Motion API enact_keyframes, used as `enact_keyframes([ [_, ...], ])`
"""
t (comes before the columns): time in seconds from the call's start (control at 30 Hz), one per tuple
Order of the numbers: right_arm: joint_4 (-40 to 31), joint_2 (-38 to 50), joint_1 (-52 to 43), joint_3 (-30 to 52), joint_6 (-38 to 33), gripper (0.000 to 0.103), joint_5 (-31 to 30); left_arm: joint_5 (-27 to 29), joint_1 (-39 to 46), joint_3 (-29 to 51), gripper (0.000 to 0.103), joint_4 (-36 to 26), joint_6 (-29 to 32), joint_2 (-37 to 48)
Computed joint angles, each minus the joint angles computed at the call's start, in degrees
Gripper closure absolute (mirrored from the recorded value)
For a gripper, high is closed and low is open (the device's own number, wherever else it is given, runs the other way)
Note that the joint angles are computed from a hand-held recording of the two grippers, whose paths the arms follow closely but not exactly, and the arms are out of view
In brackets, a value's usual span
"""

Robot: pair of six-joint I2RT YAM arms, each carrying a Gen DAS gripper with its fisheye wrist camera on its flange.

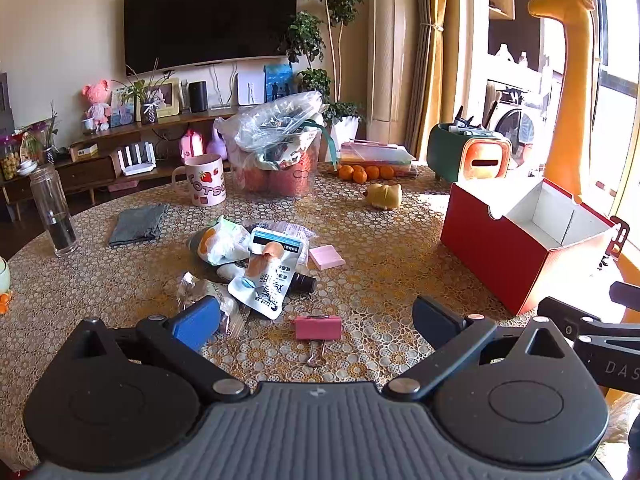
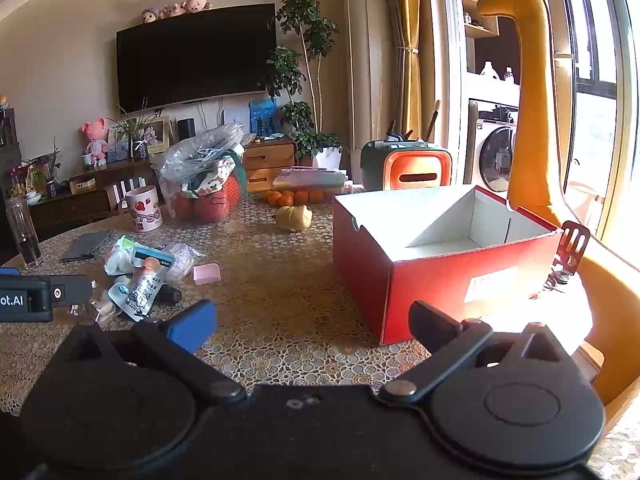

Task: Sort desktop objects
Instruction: 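Move both tools toward the cluttered snack items on the table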

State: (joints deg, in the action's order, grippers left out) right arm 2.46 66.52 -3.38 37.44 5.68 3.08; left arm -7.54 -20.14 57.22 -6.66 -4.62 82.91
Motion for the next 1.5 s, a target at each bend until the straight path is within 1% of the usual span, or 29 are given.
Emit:
enact_keyframes([
  [0.37,-0.07,0.01,-0.14,0.11,0.16,0.0,-0.77,1.64,0.76,-0.38,0.0,0.49,-0.77,-0.08],
  [0.53,-0.31,0.17,0.03,0.27,-0.23,0.0,-1.14,0.53,0.23,-0.15,0.0,-0.05,-0.02,0.03],
  [0.7,-0.19,0.4,0.51,0.23,-0.53,0.0,-1.71,0.39,0.54,-0.57,0.0,0.7,0.05,-0.1],
  [0.9,-0.43,1.74,1.7,0.88,-1.72,0.0,-3.41,1.46,2.09,-0.51,0.0,1.73,-0.44,0.64],
  [1.03,-0.13,3.58,3.33,1.54,-3.11,0.0,-3.7,1.86,3.28,-0.11,0.0,2.56,-0.21,1.89],
  [1.13,0.45,5.38,4.95,2.25,-4.22,0.0,-3.01,3.15,4.56,0.63,0.0,2.82,0.12,3.25],
  [1.33,1.9,10.21,7.67,4.31,-4.91,0.0,-1.93,3.68,6.67,1.92,0.0,3.95,1.86,6.49],
  [1.5,2.69,14.57,8.96,6.17,-5.17,0.0,-2.47,3.39,8.5,3.78,0.0,3.95,2.57,10.22],
])
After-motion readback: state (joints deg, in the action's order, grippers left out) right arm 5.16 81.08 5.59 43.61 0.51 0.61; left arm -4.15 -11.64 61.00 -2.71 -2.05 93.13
